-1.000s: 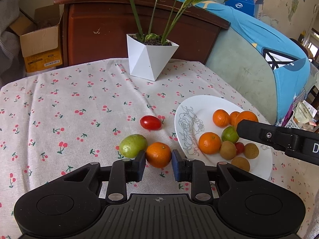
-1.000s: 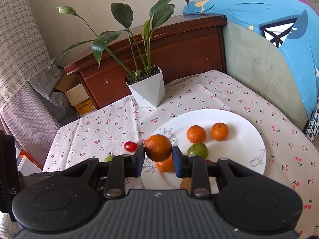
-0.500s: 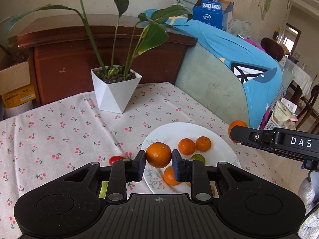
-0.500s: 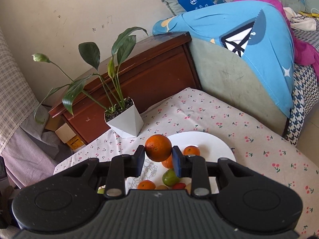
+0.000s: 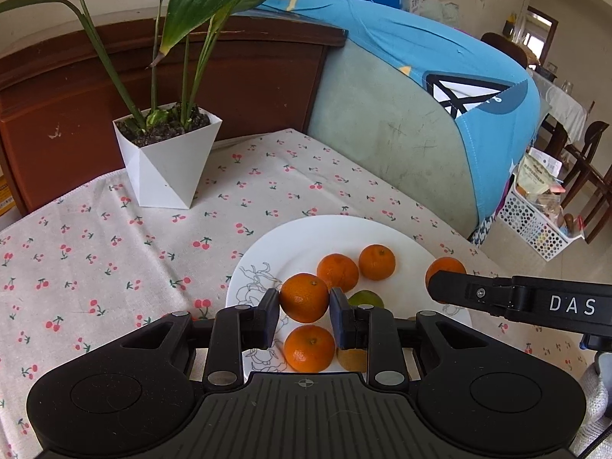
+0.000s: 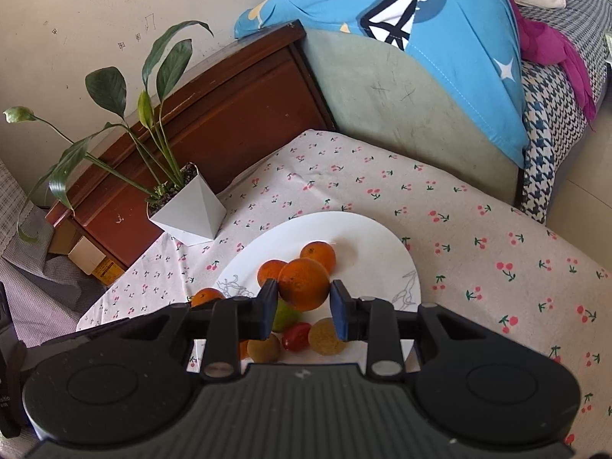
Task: Organize fruits
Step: 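Carry both mandarins onto the plate and open both tools, then grasp the green lime with the left tool while the right tool grasps the cherry tomato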
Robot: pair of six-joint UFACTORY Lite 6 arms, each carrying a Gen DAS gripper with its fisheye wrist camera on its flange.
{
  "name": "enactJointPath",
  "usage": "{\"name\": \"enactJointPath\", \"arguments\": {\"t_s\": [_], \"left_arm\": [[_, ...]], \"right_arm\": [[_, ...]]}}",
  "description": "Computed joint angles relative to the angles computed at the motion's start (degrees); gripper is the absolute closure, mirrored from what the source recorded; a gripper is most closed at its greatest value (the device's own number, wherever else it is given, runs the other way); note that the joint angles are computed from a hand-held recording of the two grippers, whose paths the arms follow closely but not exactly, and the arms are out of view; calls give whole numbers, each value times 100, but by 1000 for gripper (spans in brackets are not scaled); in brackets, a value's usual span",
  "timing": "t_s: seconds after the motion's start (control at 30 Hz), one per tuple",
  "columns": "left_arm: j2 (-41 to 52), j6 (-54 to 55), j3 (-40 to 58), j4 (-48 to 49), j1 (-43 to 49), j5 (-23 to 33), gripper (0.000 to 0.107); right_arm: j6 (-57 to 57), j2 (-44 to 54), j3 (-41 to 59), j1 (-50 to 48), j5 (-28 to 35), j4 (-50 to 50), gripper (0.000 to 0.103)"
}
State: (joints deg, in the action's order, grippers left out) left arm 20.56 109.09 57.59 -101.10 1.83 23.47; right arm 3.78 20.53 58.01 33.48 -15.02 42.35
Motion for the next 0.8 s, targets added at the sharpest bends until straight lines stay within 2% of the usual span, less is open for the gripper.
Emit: {"name": "enactJointPath", "arguments": {"t_s": [0.3,0.37,0.43,0.8], "left_arm": [[16,-15,14,-43,-78,-1,78],[-60,-71,-20,-62,-70,-1,63],[-145,-85,-65,-95,-31,37,60],[-635,-1423,71,1002,617,80,45]], "right_arm": [[344,171,60,-76,89,-90,72],[289,177,59,-63,47,-11,70],[267,148,40,-52,-2,42,70],[711,98,131,53,-59,-438,69]]}}
